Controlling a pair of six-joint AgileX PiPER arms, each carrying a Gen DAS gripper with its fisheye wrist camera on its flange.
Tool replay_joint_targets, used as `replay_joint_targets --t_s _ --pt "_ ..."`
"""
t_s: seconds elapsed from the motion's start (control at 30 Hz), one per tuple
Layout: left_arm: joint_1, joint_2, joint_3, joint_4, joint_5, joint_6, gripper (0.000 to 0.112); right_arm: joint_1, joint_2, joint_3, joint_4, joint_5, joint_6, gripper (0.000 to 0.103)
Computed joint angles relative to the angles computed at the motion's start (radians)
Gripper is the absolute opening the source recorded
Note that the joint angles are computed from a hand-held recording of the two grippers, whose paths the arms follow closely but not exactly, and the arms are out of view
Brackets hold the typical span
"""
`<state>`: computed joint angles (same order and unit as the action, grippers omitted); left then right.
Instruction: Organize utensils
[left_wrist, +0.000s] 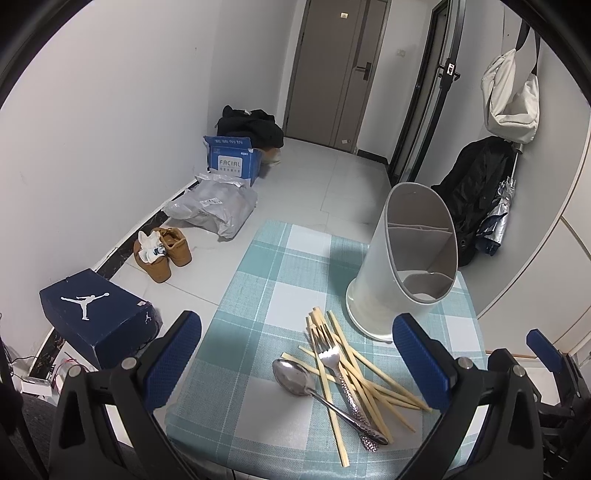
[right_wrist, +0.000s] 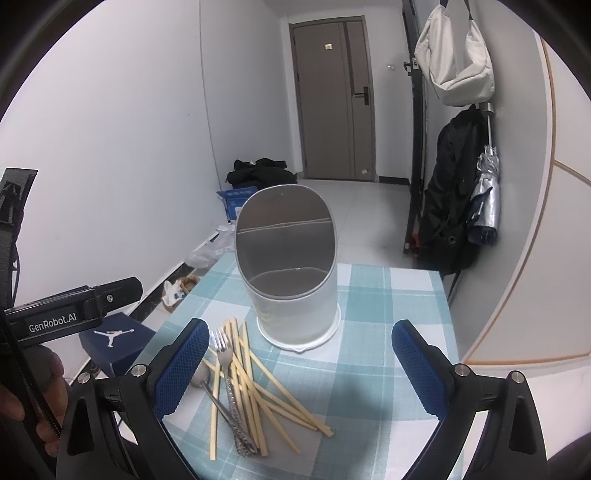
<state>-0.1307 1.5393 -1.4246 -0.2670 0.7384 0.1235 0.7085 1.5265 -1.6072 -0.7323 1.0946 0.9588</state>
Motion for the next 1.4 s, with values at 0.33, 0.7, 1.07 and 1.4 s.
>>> replay_joint_targets --t_s 0.33,0.7,1.07,1.4 --pt "-0.008 -0.001 0.009 0.001 -0.006 -0.003 0.102 -0.006 -0.006 0.006 0.014 -0.003 0.001 0.100" --pt "-0.009 -0.001 0.011 0.005 -0.010 -0.006 0.102 -0.010 -0.013 0.017 0.028 -0.019 -0.008 0.100" --pt "-0.003 0.000 0.004 -0.004 0.001 -0.007 0.102 -0.014 -0.019 0.022 0.049 -0.048 -0.023 0.100" --pt "0.059 0.068 -0.078 -0.051 0.054 -0.006 0.102 -0.061 0.023 -0.002 0.156 -0.070 -0.126 0.100"
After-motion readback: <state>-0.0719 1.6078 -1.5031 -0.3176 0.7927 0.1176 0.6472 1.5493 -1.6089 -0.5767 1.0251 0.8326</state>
